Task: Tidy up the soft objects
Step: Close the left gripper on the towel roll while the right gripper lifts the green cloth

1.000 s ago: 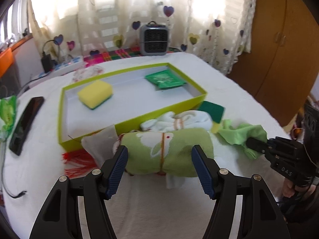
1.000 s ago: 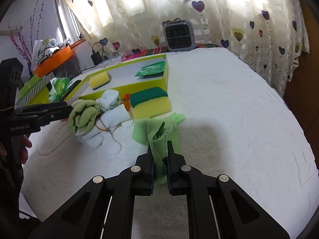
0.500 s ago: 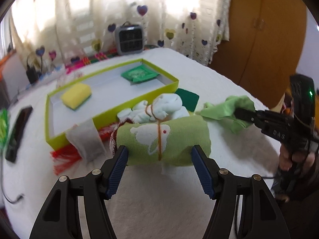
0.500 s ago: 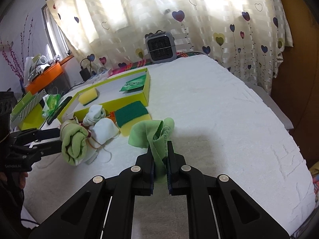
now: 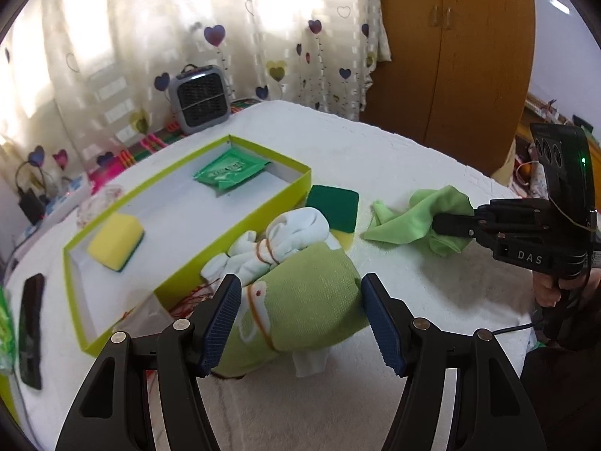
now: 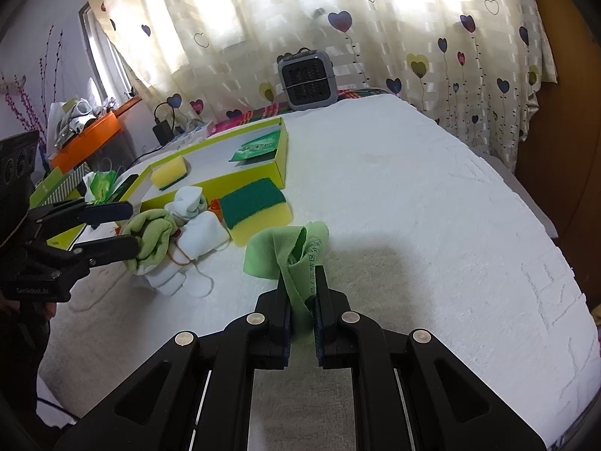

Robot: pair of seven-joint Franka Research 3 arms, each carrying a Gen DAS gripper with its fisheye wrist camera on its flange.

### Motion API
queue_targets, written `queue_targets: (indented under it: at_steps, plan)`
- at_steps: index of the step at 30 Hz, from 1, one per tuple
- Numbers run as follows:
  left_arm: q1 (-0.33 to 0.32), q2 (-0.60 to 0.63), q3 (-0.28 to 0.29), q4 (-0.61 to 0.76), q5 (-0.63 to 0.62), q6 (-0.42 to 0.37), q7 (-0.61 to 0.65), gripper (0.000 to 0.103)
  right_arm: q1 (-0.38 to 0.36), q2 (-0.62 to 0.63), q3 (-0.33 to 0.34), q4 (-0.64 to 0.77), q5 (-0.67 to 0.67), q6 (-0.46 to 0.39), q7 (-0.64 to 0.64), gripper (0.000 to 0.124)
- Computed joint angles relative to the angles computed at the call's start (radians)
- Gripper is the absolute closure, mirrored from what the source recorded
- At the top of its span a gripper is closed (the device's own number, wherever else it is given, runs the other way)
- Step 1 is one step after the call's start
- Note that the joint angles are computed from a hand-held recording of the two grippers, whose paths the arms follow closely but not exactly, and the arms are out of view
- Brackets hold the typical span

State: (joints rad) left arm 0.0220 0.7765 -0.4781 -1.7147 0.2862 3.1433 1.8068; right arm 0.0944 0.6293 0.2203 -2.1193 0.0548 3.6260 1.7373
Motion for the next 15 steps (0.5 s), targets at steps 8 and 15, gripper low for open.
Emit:
queue_targets:
  at_steps: [8, 15]
  plan:
    - [0.116, 0.048, -0.141, 0.021, -0.077, -0.114, 0.105, 0.037, -0.003, 0.009, 0.004, 0.014, -0.002, -0.018, 0.0, 0.114]
    - [0.168, -0.029, -0.177, -0.117, -0.157, -0.106, 0.176, 0.037, -0.001, 0.014, 0.004, 0.023, 0.008, -0.027, -0.004, 0.114]
